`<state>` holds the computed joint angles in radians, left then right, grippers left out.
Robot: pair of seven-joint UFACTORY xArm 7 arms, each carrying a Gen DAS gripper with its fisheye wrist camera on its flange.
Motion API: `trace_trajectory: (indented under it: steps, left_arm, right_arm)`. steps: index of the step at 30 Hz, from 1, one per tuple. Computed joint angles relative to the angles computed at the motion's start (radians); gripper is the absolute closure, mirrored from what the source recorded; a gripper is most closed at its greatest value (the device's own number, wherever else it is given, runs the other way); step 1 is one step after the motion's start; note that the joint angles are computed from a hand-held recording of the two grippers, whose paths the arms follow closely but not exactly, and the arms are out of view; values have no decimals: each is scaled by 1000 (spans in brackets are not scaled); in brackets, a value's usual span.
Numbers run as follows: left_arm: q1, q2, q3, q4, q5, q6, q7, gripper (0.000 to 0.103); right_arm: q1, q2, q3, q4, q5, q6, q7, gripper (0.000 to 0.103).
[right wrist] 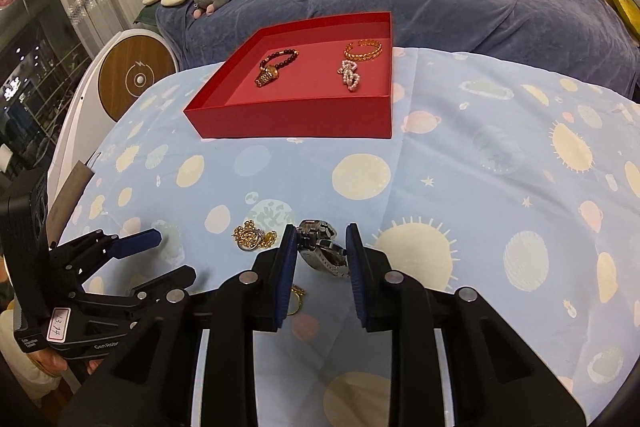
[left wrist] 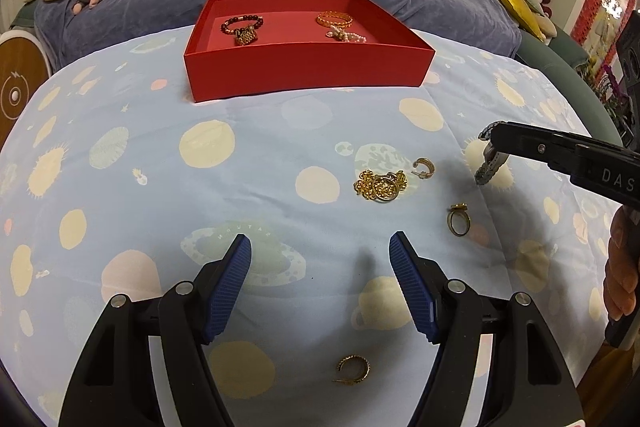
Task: Organize jewelry
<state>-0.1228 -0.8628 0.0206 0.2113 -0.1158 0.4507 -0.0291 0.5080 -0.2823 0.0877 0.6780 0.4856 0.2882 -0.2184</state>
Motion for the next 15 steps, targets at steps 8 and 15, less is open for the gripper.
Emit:
trace_trajectory:
  steps: [8,15]
  left_arm:
    - [-22,29,-10,17,-6,-27,-9,34]
    - [-20,-43,52,1,-18,25,39,34]
  right_arm:
    - [14,-24,-11,-4,17,7,-12,79]
    - [8,-38,-16,-18,9,9,-11,79]
